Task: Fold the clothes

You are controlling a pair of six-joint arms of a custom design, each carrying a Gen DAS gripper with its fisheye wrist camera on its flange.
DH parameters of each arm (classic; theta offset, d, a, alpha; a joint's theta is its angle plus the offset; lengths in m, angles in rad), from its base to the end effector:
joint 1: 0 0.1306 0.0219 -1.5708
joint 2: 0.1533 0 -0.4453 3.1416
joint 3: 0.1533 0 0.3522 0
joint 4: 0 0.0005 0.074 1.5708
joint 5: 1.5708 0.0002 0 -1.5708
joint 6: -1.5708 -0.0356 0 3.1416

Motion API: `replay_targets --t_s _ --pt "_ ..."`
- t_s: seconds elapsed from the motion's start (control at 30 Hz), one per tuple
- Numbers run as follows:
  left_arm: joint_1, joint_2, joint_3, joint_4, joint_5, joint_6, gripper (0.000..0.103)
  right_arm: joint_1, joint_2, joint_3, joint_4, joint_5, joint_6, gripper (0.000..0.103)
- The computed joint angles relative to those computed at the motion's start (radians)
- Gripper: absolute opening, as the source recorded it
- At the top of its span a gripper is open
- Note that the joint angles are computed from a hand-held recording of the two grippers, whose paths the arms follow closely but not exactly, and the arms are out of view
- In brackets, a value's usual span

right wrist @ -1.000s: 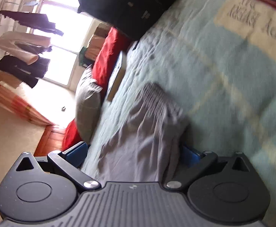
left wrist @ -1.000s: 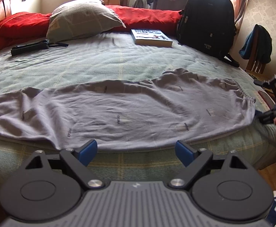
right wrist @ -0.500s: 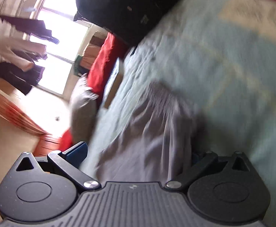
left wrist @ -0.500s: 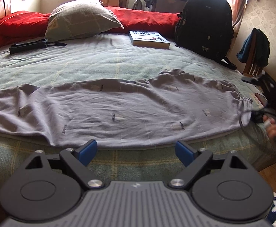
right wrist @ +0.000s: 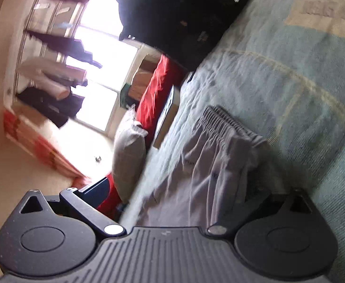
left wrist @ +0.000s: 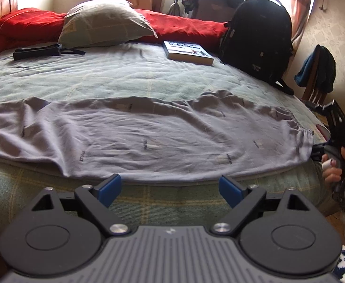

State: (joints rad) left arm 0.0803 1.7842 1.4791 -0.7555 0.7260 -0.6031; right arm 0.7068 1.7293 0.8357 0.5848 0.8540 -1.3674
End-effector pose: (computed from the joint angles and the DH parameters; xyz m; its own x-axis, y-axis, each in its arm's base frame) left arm 0.5666 0.0214 0.3526 -0.5671 0.3799 -0.7308 0.7101 0.6750 -0.2001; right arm 0.3766 0.2857 0.2502 0.0704 0.9062 -0.4168 0.2505 0.3884 0.8868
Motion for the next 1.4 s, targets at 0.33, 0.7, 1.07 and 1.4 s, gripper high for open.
replay_targets --t_s 0.33,0.7,1.07,1.4 --pt "0.011 0.001 -0.007 0.013 0.008 0.022 0.089 -0.008 0.037 -0.047 0.007 0.088 -0.034 0.021" --pt "0.010 -0.009 -0.014 0.024 -0.016 0.019 0.089 -0.049 -0.023 0.073 -0.384 -0.025 -0.073 0.014" --pt "0.014 -0.009 -0.011 0.027 -0.021 0.021 0.089 0.047 -0.118 0.097 -0.654 0.121 -0.138 0.011" --pt "0.013 -0.007 -0.007 0.019 -0.015 0.009 0.089 0.075 -0.124 0.087 -0.798 0.140 -0.310 0.011"
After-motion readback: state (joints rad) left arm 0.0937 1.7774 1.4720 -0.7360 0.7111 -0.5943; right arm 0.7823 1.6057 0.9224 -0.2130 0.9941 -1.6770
